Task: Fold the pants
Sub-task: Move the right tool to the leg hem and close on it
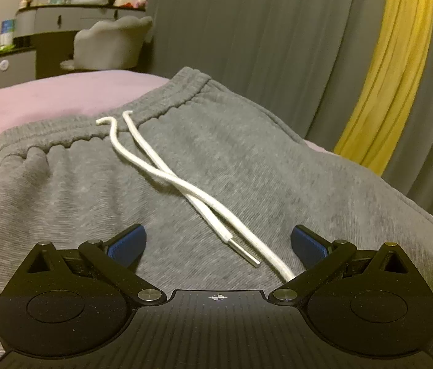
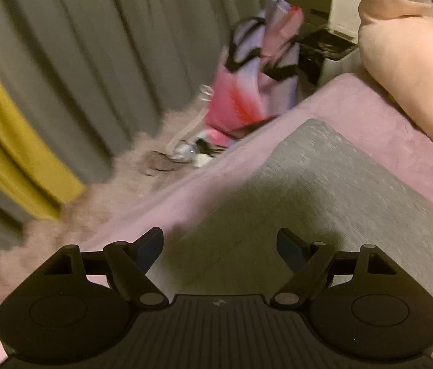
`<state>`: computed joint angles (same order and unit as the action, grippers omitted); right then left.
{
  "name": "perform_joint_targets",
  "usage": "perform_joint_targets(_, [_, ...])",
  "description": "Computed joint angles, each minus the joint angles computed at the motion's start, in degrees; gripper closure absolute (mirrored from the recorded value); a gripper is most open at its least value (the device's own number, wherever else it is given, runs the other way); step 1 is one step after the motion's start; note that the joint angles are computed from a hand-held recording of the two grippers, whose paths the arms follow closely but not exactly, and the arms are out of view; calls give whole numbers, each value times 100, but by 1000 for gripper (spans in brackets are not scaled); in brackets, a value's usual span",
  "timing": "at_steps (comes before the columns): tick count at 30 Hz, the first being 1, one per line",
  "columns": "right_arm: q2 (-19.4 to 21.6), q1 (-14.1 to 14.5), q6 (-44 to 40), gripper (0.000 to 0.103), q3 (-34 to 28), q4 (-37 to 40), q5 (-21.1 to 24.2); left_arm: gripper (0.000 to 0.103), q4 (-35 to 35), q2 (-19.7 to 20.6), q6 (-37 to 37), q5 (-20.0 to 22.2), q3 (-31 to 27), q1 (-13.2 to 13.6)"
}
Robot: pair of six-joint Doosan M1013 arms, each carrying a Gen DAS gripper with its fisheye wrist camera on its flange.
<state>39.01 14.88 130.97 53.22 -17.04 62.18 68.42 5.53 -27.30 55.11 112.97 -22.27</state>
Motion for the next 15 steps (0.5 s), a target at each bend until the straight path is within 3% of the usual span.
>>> perform_joint_targets(2, [122,6,278,18,-54,-108,132,0,3,18,0,27,-7,-8])
perform_joint_targets(3, [110,17,431,17,29,-214,-51,0,5,30,-11,36,-8,-20])
perform_joint_targets(4, [50,44,521,18,186,-390,-245,0,-13,50,-25,66,-23,-62])
perform_joint_targets(5, [17,73,498,26,277,-524,-338,0,-18,56,-49,94,-25,-101])
perform_joint_targets(6, [-67,95,468,55,430,-627,-556,0,-23,52,-62,95,-22,-112])
perform_joint_targets(7, [-129,101,436,72,507,-629,-672,0,-37,44,-66,109,-31,-134])
perform_joint_targets(8, [-175,97,425,99,524,-630,-651,0,-39,42,-75,92,-31,-127])
perform_joint_targets(10, [-526,59,506,99,957,-568,-1104,0,-95,33,-14,82,-53,-119])
perform_joint_targets(15, [-2201,-20,1727,100,3063,-1183,-2927,0,-106,-45,-74,-45,-26,-71])
